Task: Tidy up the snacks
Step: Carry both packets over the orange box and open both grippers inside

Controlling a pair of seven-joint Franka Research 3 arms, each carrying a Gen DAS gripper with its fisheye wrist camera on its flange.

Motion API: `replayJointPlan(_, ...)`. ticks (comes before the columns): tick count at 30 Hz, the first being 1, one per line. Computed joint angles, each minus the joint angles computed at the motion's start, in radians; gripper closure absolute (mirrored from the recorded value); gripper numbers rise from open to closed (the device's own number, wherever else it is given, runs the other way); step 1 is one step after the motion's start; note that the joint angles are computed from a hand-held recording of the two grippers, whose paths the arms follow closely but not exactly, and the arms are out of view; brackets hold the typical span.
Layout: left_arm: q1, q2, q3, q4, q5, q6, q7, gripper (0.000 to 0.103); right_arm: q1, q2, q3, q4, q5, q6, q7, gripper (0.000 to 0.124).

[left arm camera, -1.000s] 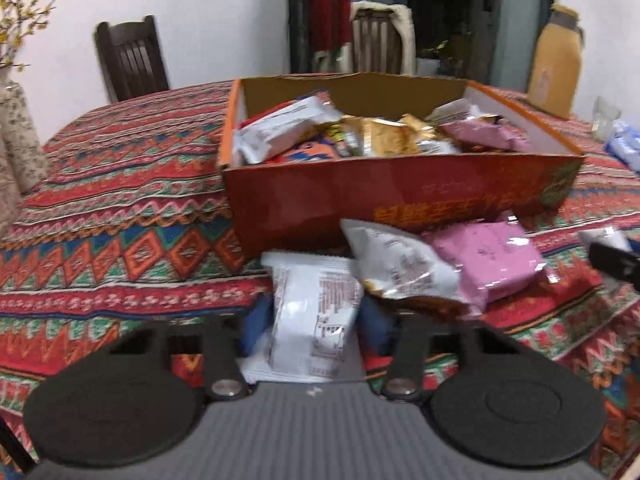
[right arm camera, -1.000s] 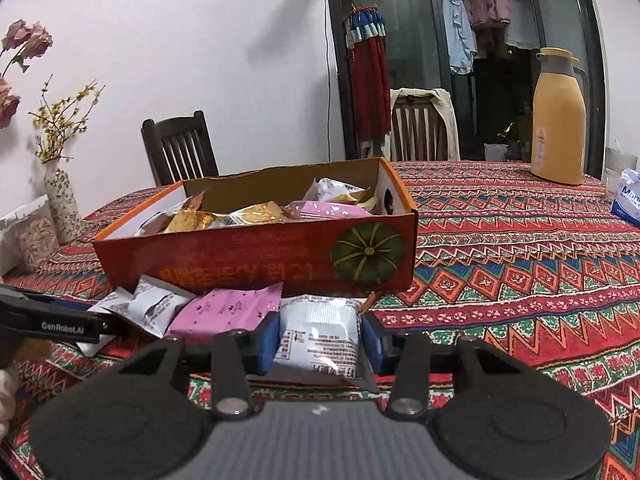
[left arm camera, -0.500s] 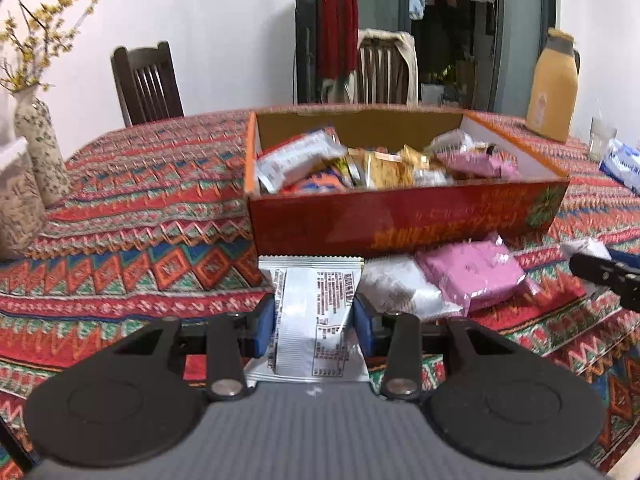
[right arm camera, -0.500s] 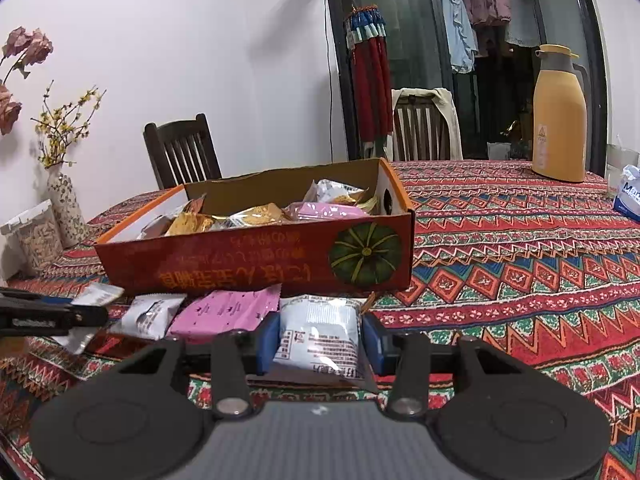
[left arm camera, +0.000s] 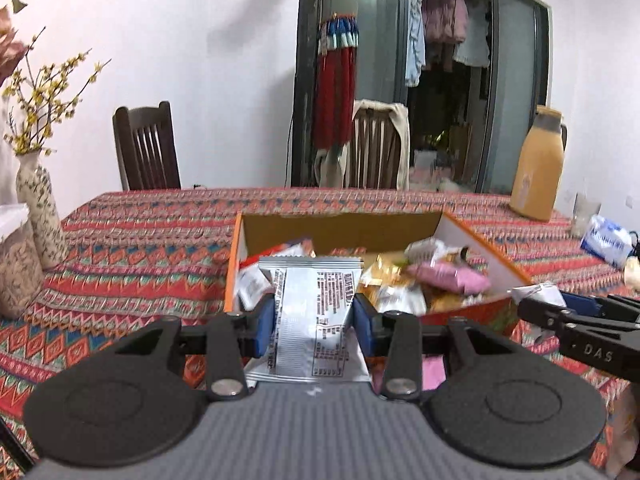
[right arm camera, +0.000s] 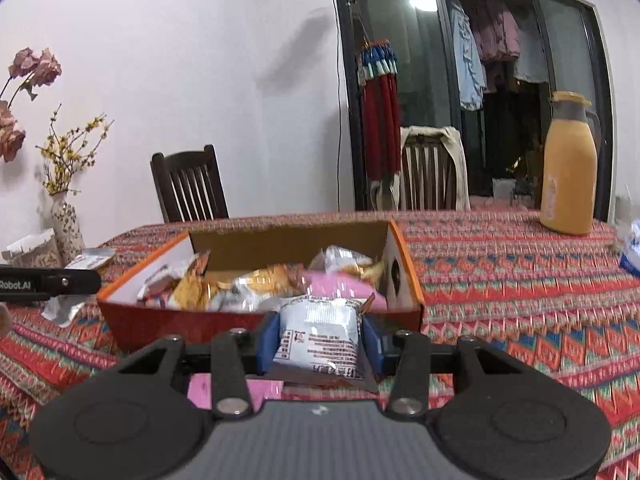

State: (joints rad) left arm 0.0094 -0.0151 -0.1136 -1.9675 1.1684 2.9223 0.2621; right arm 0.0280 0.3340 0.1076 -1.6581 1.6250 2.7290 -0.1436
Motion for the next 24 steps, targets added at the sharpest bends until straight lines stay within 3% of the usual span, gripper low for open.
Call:
replayJointPlan(10,-0.044,0.118,0.026,0.197,0.051,-0.029,-0.041,0.061,0.007,0.106,0.042,0.201,-0.059,0.024,0.045,0.08)
replayJointPlan(19,-0.101,0.27,0.081,0.404,-0.01,-0.087,-0.001,0.061,0.02,0.292,0.096,0.46,-0.266,0.071,0.235,0.08)
replayJointPlan(24,-0.13,0.341,0.128,0.46,-0.046,-0.099,-0.01,0.061,0.003,0.359,0.143,0.526,-0.333,0.096,0.275,0.08)
